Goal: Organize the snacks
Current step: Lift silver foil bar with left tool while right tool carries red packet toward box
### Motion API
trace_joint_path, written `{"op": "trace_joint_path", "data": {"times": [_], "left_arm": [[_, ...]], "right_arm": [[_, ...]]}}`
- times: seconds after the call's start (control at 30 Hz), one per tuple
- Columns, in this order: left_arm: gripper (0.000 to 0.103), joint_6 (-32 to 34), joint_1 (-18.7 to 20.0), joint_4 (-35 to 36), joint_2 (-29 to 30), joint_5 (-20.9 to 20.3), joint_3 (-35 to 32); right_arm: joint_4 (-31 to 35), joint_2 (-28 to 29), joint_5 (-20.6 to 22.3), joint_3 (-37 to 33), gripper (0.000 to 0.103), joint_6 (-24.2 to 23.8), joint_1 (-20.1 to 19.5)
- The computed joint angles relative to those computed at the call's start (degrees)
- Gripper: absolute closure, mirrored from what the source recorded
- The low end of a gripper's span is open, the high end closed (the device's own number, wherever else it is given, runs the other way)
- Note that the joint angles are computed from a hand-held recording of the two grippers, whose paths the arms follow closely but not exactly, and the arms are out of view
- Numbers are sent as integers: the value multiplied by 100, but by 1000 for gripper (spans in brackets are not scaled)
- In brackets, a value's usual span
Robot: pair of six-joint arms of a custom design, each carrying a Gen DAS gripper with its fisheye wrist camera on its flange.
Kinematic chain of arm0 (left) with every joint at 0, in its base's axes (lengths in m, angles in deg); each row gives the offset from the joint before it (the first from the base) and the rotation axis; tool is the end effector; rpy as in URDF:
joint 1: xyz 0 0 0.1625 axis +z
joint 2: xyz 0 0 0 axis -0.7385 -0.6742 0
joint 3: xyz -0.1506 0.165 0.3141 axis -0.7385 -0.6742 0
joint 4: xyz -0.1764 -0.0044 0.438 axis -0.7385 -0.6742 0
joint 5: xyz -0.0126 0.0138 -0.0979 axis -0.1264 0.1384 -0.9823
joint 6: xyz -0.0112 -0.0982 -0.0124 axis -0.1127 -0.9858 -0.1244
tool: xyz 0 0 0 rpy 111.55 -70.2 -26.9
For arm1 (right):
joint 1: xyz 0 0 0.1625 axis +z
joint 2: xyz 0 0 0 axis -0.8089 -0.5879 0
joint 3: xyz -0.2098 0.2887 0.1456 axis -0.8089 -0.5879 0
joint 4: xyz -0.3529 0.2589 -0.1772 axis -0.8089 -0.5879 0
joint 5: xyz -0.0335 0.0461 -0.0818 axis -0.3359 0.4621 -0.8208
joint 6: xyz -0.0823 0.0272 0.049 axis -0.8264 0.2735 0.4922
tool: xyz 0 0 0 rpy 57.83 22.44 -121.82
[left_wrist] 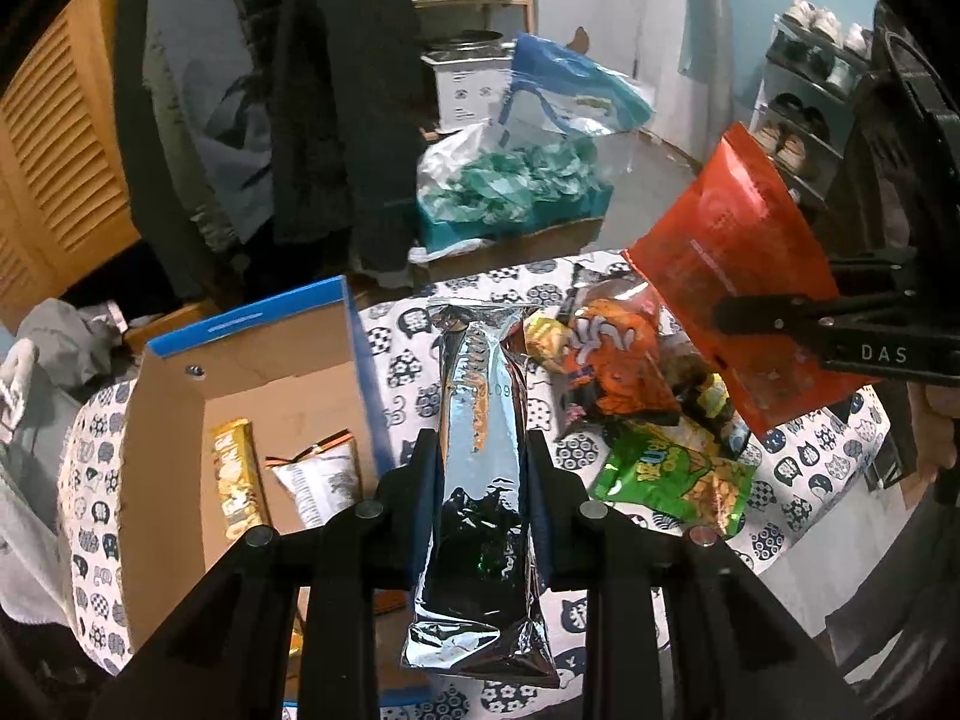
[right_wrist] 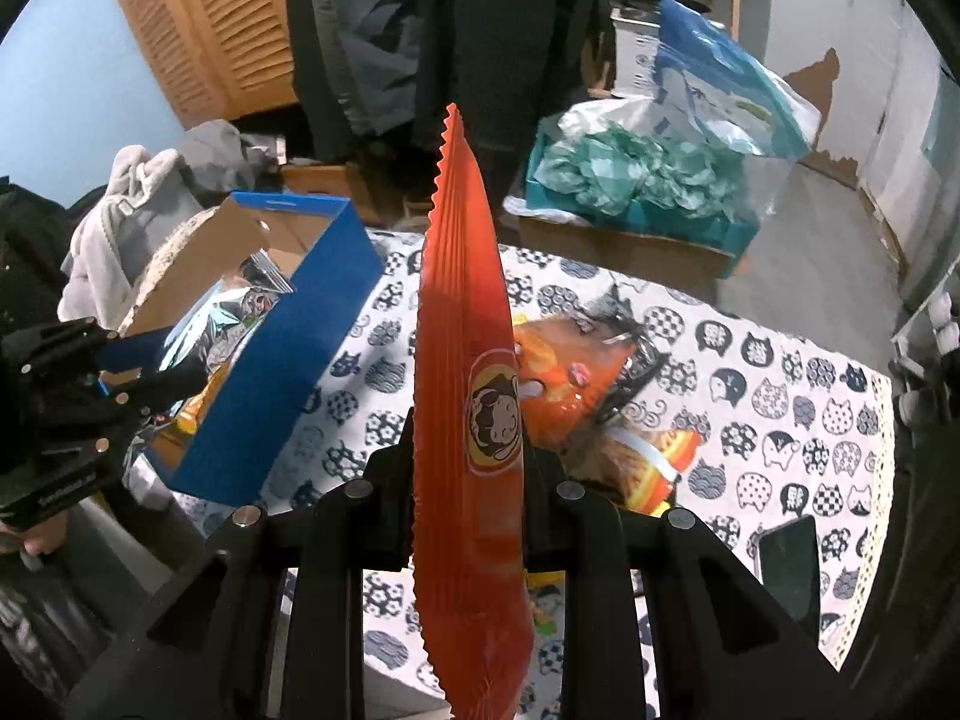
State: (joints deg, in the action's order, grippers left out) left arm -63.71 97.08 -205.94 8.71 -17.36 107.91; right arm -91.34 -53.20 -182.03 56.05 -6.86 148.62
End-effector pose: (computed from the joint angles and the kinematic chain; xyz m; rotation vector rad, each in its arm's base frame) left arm -0.3284 -0.6682 0.0730 1.1834 2.3424 -0.3825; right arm 0.1306 -0.6257 0.3225 0.1732 -2.4583 0.6780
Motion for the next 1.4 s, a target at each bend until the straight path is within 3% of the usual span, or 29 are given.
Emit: {"op": "trace_joint_path", "data": {"times": [0.67,1.4], "left_arm": [[76,-35,312,-116,-308,279,13],[76,11,684,-268,-380,837,-159]], "right_arm": [[354,1055,145,-1014,81,-72,392],[1106,2322,655,-2353,81,117,701]]}}
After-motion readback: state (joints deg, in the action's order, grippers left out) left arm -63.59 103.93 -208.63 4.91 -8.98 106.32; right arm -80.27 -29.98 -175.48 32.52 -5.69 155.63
